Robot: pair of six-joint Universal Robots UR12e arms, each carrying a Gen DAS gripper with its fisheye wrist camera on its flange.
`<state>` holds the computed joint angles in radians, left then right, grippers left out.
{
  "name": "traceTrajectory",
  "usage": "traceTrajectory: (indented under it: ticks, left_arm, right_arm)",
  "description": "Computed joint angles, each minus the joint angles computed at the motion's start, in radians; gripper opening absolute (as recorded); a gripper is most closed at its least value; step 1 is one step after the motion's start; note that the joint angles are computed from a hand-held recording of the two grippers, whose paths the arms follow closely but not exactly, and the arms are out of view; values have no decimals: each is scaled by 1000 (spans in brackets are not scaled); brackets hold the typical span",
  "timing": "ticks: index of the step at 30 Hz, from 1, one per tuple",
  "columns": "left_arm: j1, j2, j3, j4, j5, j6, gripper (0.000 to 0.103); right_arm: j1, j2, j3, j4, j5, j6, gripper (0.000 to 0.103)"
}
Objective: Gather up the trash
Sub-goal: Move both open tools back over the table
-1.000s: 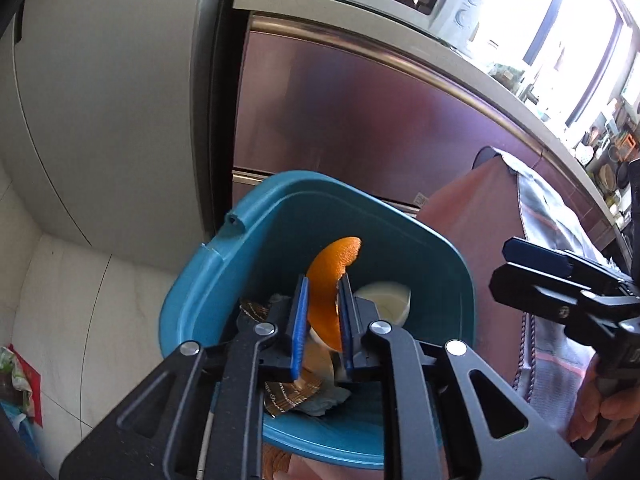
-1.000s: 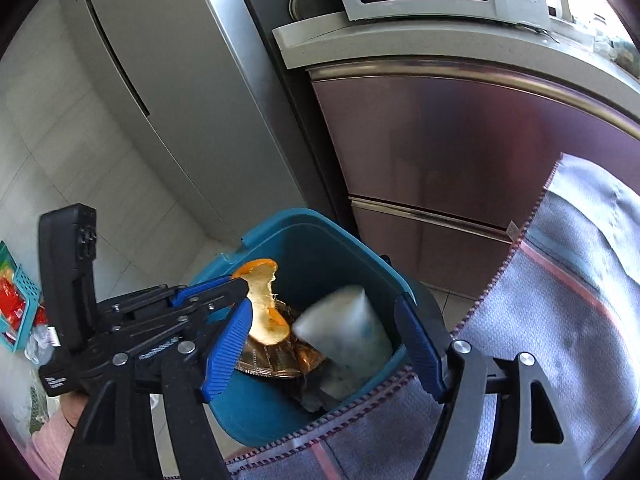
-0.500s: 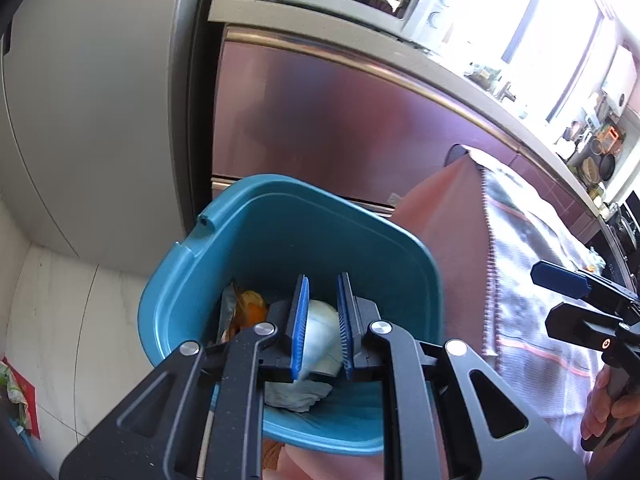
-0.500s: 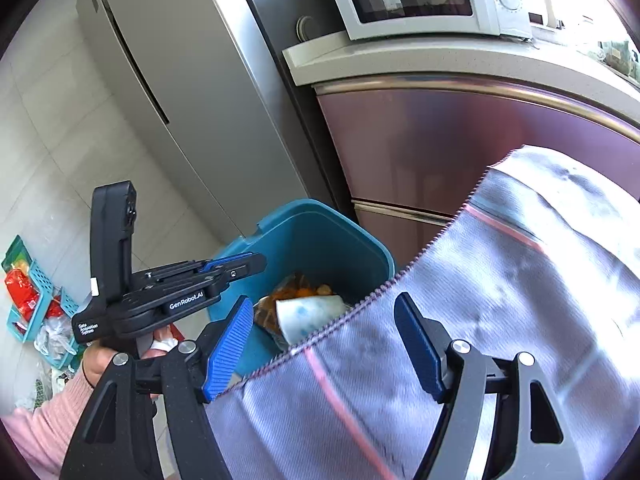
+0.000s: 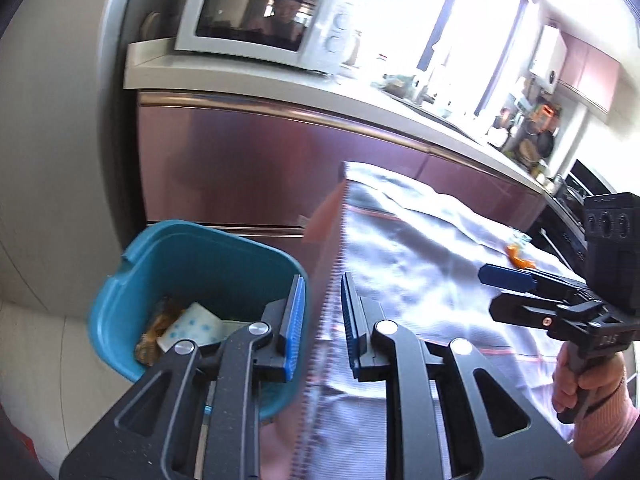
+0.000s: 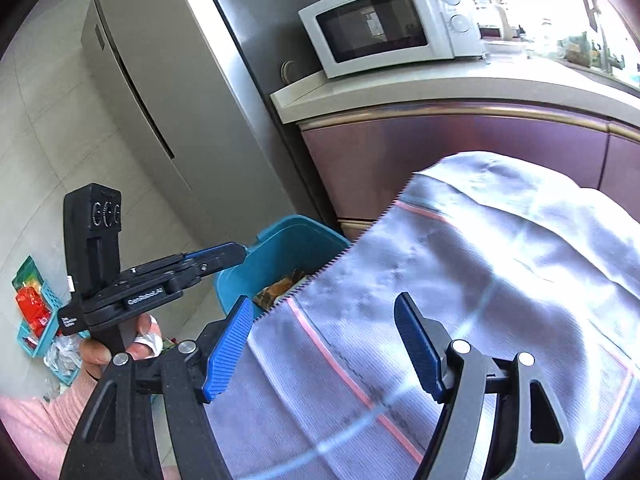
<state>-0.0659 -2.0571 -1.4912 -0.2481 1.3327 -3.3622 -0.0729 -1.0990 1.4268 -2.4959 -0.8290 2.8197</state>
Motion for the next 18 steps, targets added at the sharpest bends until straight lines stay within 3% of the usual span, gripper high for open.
traceTrajectory:
  ticks: [9, 18]
  left_arm:
    - [-57, -9, 34, -41, -116, 104, 23]
    - [-124, -67, 143, -144, -170, 187, 24]
  right_arm:
    - [-60, -46, 92, -105, -57, 91, 71]
    - [-142, -68, 149, -234, -118, 216, 70]
